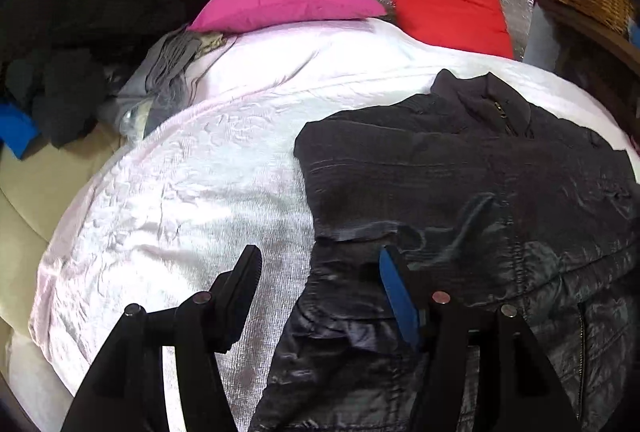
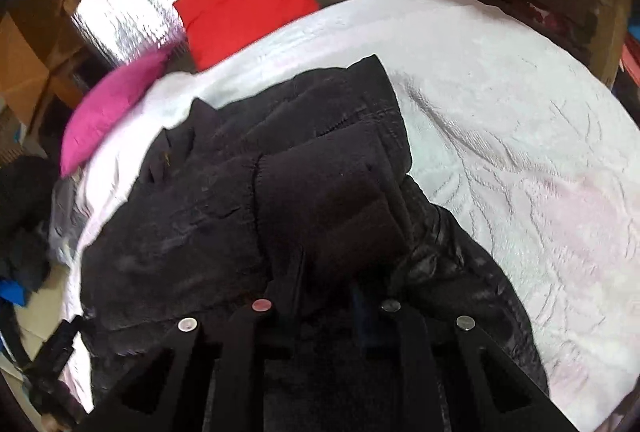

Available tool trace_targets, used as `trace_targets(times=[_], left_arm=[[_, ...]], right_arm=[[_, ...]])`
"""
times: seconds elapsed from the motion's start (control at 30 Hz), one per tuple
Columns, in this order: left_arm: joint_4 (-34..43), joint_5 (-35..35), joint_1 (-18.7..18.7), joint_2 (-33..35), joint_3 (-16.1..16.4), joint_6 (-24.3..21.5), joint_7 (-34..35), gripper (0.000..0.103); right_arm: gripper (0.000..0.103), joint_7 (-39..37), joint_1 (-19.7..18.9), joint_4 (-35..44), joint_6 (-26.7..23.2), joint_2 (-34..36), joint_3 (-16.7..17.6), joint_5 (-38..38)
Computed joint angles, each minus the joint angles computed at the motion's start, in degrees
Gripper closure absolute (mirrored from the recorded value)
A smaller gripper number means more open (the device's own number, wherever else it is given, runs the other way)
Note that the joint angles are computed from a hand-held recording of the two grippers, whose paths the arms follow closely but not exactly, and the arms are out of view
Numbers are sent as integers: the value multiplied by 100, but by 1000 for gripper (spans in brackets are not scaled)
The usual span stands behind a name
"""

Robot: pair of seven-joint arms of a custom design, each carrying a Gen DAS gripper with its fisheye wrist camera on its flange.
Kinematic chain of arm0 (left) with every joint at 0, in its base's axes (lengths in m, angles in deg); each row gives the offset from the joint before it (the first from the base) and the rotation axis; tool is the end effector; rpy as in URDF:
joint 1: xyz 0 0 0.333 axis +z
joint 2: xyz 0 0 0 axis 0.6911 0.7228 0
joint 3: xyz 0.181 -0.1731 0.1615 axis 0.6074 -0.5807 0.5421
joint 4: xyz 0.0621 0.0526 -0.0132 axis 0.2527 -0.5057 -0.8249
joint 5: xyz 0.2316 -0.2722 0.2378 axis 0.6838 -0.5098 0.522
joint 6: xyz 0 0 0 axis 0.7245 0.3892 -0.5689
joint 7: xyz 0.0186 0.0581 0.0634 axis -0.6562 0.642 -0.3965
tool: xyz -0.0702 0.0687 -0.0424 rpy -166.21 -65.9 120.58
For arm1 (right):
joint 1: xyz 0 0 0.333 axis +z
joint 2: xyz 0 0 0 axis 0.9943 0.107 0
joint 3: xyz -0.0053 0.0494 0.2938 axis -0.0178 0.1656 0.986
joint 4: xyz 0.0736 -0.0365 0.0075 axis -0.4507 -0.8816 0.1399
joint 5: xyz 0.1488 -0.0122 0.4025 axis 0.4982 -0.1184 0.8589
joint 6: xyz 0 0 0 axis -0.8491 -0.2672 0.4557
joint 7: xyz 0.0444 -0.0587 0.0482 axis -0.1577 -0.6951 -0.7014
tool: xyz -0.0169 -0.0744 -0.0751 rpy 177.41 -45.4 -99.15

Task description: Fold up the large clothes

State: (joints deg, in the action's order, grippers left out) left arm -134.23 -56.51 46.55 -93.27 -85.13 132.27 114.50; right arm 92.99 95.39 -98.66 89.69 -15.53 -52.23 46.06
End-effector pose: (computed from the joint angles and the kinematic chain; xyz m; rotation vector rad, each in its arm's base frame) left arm 0.4550 -0.0325 0.5685 -1.8039 1.7861 -0.5441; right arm 0.4853 0.1471 0.5418 -1.4185 2.1422 -0.2918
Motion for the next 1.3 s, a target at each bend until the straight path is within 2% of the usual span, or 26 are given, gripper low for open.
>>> trace_targets(times=[0.1,0.27,0.37,0.47,0.5,0.57,0.6,0.63,0.67,0.7,0.77,0.83,1.03,1.13,1.2,1.27,1.3], left_arm=[[109,-147,-155,188,76,-318,244,36],[162,-326,-203,292,137,-397,342,36],[174,-356,-146,273,150,-355,339,36],[170,-309,-64,248,139,-282,310,36],[171,-330,-63,233,150,-286,301,36],[196,-420,-74,231,209,-246,306,35],[209,-478,-82,236,246,-230,319,34],[238,-543,-90,261,287,-218,340,33],[270,-657,-111,290,348,-203,352,33],[301,-743,-122,325,382,-202,365,33],[401,-998,-172,444,488,-247,410,33],[499,-1168,-185,579,511,-317,425,33],[696,-1605,-200,857,595,-442,529,33],[745,-1919,-226,944,684,-514,640,33],[744,-2080,-241,964,705,-522,727,40],[765,-2353,-337,985,789,-576,988,61],[756,-2412,-347,973,776,-570,1062,64]], right_arm=[[80,27,26,172,-248,115,-62,150],[80,-72,80,122,-234,69,-164,384],[78,-263,191,-58,-102,-128,-343,823],[78,-554,285,-376,261,-431,-535,1312],[75,-596,241,-518,406,-587,-534,1344],[47,-568,104,-753,796,-806,-453,1290],[18,-480,0,-902,1051,-926,-374,1221],[14,-318,-166,-1085,1387,-1062,-247,1096],[14,-246,-248,-1208,1623,-1144,-227,1034],[14,-276,-201,-1192,1599,-1126,-312,1050],[14,-614,108,-1109,1469,-973,-699,1293],[14,-721,79,-977,1335,-774,-702,1309],[14,-1787,491,-598,1225,-176,-1083,2004],[15,-2002,403,-345,1057,181,-969,2092],[18,-2050,302,-171,911,408,-839,2035],[23,-1981,152,-117,897,454,-640,1776],[27,-1922,96,-124,895,434,-570,1673]])
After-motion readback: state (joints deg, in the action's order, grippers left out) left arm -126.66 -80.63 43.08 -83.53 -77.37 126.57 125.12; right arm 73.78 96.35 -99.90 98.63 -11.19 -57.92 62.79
